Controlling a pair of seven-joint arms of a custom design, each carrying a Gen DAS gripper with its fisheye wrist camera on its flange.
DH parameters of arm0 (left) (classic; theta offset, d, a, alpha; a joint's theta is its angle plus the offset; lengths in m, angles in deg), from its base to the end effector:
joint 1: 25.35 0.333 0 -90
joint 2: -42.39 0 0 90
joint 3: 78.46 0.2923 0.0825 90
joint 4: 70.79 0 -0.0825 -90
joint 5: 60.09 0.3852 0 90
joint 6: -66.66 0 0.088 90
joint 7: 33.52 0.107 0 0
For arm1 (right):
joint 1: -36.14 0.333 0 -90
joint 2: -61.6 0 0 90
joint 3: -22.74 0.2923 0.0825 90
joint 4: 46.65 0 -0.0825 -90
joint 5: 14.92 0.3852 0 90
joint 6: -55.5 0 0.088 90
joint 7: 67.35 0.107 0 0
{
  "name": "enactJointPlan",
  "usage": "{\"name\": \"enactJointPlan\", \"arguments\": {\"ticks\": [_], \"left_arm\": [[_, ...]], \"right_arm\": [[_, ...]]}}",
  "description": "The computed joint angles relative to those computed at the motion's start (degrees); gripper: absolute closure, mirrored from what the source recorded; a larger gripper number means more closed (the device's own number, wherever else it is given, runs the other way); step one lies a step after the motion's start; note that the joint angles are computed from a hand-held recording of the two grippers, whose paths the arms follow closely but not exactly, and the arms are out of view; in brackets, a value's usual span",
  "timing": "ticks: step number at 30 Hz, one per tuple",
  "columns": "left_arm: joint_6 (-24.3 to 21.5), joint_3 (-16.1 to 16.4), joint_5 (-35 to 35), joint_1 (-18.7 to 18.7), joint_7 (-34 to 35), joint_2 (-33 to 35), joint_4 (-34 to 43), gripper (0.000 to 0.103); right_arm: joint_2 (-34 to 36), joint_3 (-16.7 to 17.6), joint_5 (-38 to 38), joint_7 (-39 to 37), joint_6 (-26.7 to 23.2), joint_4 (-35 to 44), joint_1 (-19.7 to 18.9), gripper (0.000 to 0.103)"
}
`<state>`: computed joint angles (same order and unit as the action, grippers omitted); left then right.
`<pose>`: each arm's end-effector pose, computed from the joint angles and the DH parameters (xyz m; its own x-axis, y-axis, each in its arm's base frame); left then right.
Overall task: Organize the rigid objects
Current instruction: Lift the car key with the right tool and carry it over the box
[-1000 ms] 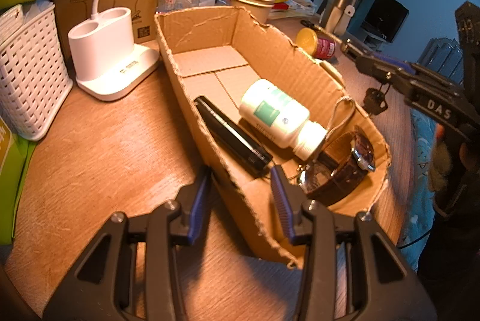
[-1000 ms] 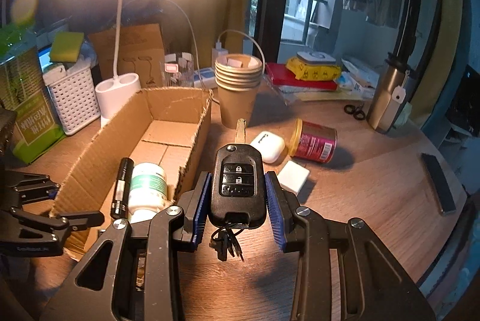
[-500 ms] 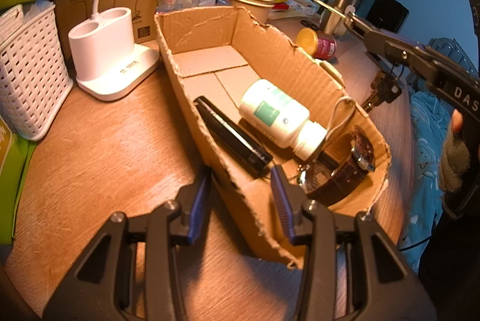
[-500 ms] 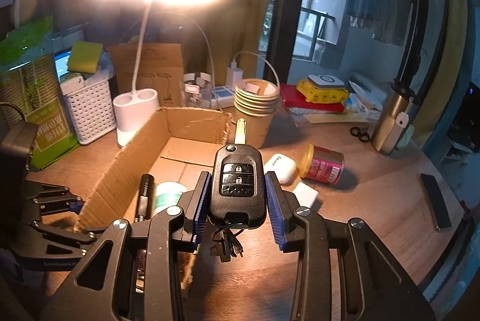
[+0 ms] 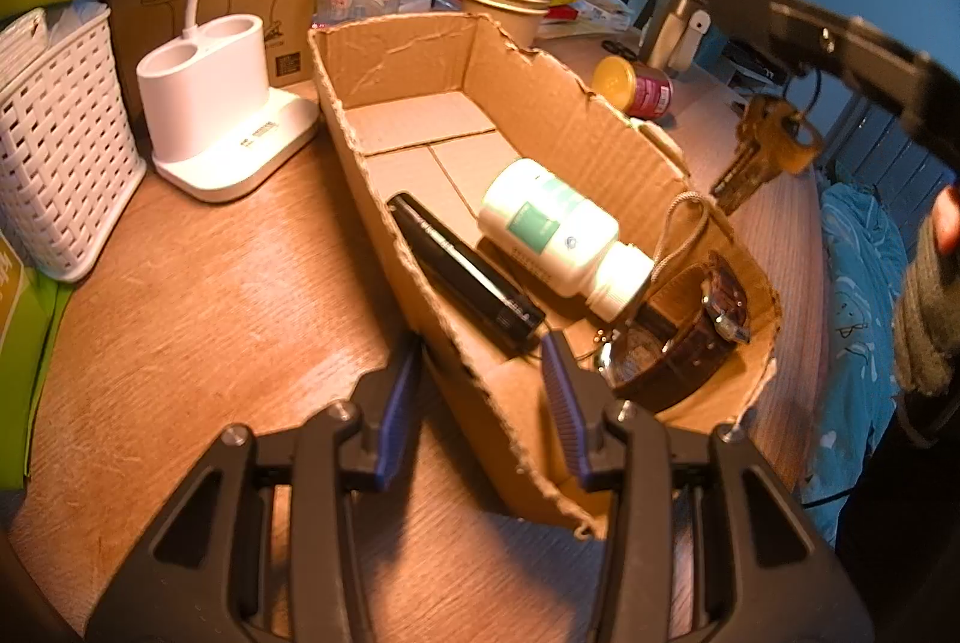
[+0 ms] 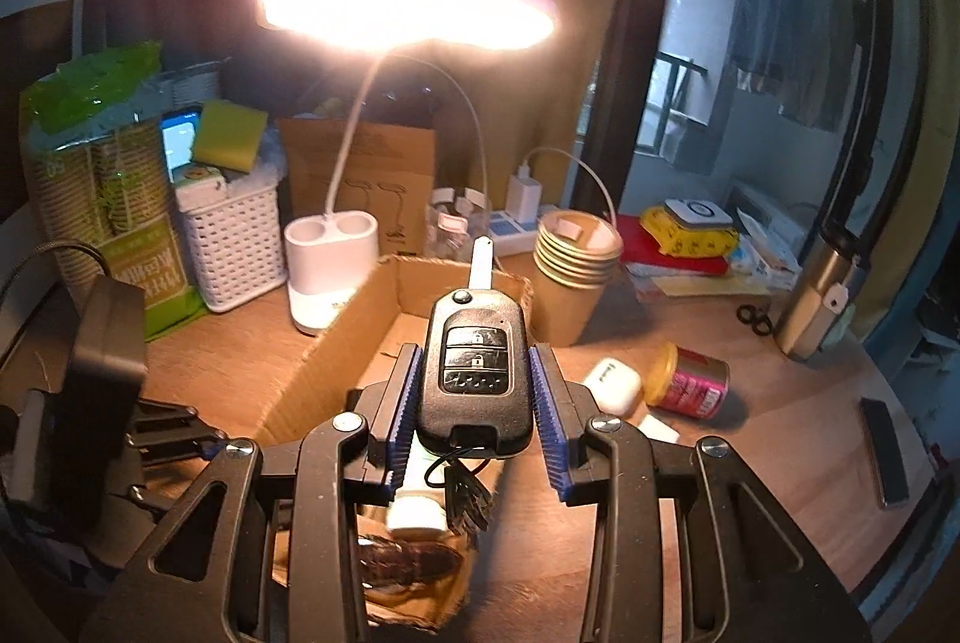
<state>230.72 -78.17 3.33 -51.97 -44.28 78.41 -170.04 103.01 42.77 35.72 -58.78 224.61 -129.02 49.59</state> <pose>0.5831 -0.3441 0.2323 0.2067 -0.9531 0.2210 -0.7416 -0.3000 -0.6000 0.6789 0.3131 0.3304 0.8029 -0.5827 0.1255 -0.2563 -0.5275 -0.8100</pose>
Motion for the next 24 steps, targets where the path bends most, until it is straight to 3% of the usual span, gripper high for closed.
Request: {"name": "enactJointPlan", "arguments": {"ticks": [11,24], "left_arm": [[0.0,0.1,-0.1,-0.1,0.0,0.0,0.0,0.060],[0.0,0.1,-0.1,-0.1,0.0,0.0,0.0,0.060]], "right_arm": [[3.1,-2.4,-4.0,4.3,-2.2,4.5,2.8,0.065],[13.0,-9.2,-16.3,20.6,-9.5,17.6,7.3,0.065]]}}
